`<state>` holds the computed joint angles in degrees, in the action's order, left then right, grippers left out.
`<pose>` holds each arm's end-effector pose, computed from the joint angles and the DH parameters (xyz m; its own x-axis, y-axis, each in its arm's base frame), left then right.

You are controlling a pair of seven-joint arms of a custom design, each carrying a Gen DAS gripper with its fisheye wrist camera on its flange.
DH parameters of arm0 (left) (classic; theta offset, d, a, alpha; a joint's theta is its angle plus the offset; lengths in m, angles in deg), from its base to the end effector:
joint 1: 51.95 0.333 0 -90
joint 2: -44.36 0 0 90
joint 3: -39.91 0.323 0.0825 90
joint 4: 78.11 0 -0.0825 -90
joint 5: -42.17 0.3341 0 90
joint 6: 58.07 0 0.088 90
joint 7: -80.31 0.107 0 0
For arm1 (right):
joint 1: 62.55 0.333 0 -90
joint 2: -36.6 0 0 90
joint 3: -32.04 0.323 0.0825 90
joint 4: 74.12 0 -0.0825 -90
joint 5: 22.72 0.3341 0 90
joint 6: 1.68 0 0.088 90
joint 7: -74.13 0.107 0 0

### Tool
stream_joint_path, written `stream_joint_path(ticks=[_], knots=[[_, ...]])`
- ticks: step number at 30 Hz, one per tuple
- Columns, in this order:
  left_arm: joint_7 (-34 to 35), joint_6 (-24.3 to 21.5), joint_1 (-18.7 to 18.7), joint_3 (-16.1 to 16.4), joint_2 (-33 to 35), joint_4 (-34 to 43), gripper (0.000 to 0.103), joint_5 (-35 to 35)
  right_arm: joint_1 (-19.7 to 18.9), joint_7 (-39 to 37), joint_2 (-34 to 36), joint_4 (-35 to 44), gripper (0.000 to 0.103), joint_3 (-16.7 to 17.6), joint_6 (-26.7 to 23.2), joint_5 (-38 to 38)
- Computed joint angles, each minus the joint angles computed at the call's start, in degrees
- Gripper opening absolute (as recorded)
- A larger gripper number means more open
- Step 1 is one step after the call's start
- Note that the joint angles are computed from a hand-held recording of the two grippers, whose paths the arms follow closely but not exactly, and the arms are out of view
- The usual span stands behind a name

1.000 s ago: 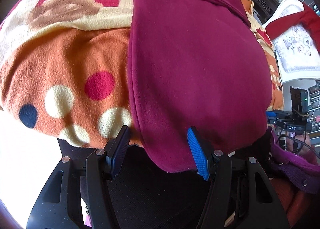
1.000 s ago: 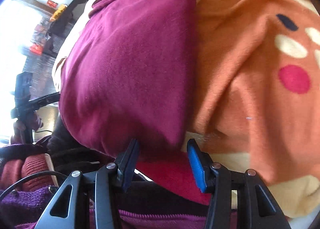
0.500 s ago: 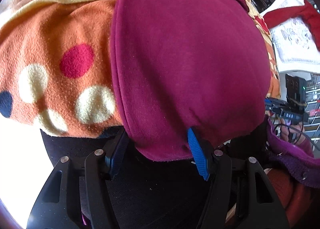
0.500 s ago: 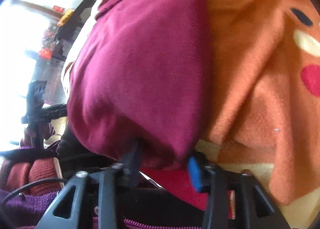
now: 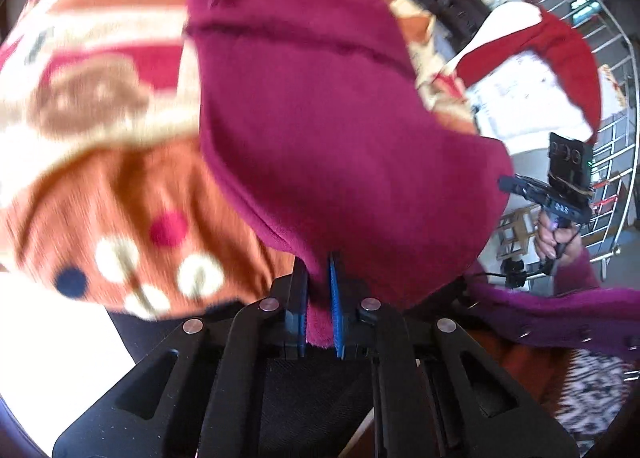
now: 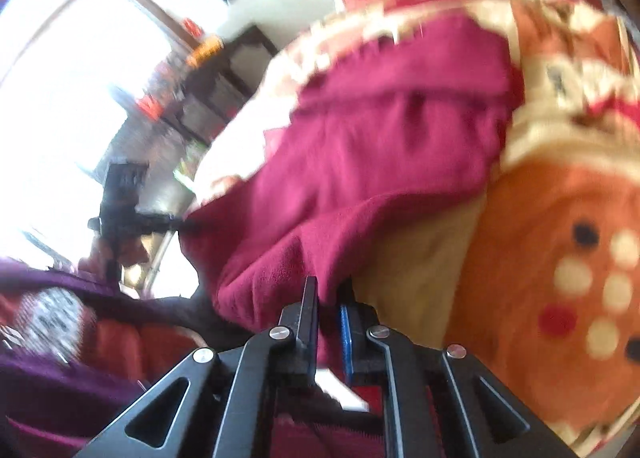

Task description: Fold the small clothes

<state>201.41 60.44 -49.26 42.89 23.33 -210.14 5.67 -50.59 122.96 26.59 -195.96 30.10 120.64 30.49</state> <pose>0.4083 0.0118 0.5367 -0.2318 -0.8524 0.4688 -0.9420 0.0766 -0.3266 0.4652 0.1165 0.5449 0.4922 -0.6534 -0.5751 -0.8507 -0.2210 -0.4769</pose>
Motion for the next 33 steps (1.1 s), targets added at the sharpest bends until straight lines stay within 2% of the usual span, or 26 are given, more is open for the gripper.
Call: stream_joint_path(ticks=[3,6,9,13,16,18,20,23,24,25,26,27,28,30,33], knots=[[0.63,1.5,-0.12,0.74,2.44,4.49,0.008,-3.03,0.31,-0.32,2.44,4.32,0.008,0.09,2.09,3.94],[0.77,5.65,0.44,0.47,6.6,9.35,0.008,-4.98,0.2,-0.03,6.59,9.51,0.008,1.01,6.2,6.24],[-0.09,11.47,1.09,-0.62,11.98,14.52,0.008,-6.87,-0.1,2.12,11.86,15.43,0.008,2.42,11.19,6.22],[-2.97,18.17,2.2,-3.06,21.44,24.15,0.008,-7.81,-2.28,7.13,21.12,25.98,0.007,3.67,14.51,4.92],[-7.59,21.83,3.04,-5.51,29.08,31.98,0.007,-4.63,-3.38,11.95,27.27,33.14,0.0,5.11,17.44,2.77],[-10.21,20.11,4.98,-7.7,33.91,37.95,0.007,-2.25,-4.07,15.44,31.23,38.2,0.0,5.96,19.06,1.54],[-9.39,17.78,6.06,-8.11,35.24,39.98,0.007,-2.59,-4.81,19.28,34.98,43.25,0.0,6.46,18.68,-0.86],[-6.53,15.86,7.79,-9.77,34.52,39.51,0.007,-2.04,-6.02,19.79,37.2,46.69,0.0,8.22,16.13,-4.55],[-5.84,15.71,8.0,-9.93,33.76,38.4,0.012,-1.78,-5.95,19.85,37.85,47.79,0.002,8.46,14.77,-7.17],[-5.03,15.06,8.23,-9.92,33.01,37.19,0.024,-1.44,-5.61,19.82,37.7,47.32,0.007,8.59,13.97,-9.91],[-4.76,14.67,8.33,-9.73,32.09,35.5,0.033,-1.02,-5.32,20.27,37.52,46.86,0.025,8.67,13.69,-12.26],[-4.6,14.57,8.37,-9.57,31.1,33.67,0.052,-1.24,-4.62,21.1,37.94,47.05,0.04,8.43,13.33,-15.24],[-4.34,14.33,8.48,-9.37,30.54,32.26,0.064,-1.91,-4.18,21.76,38.47,47.31,0.06,8.48,13.03,-17.39],[-4.56,13.26,8.43,-8.8,29.48,29.25,0.066,-1.93,-4.24,21.37,39.39,47.43,0.063,9.6,12.33,-19.07],[-5.91,11.81,7.43,-7.99,28.76,26.3,0.066,2.8,-2.69,22.42,41.53,49.04,0.063,9.4,11.83,-23.75]])
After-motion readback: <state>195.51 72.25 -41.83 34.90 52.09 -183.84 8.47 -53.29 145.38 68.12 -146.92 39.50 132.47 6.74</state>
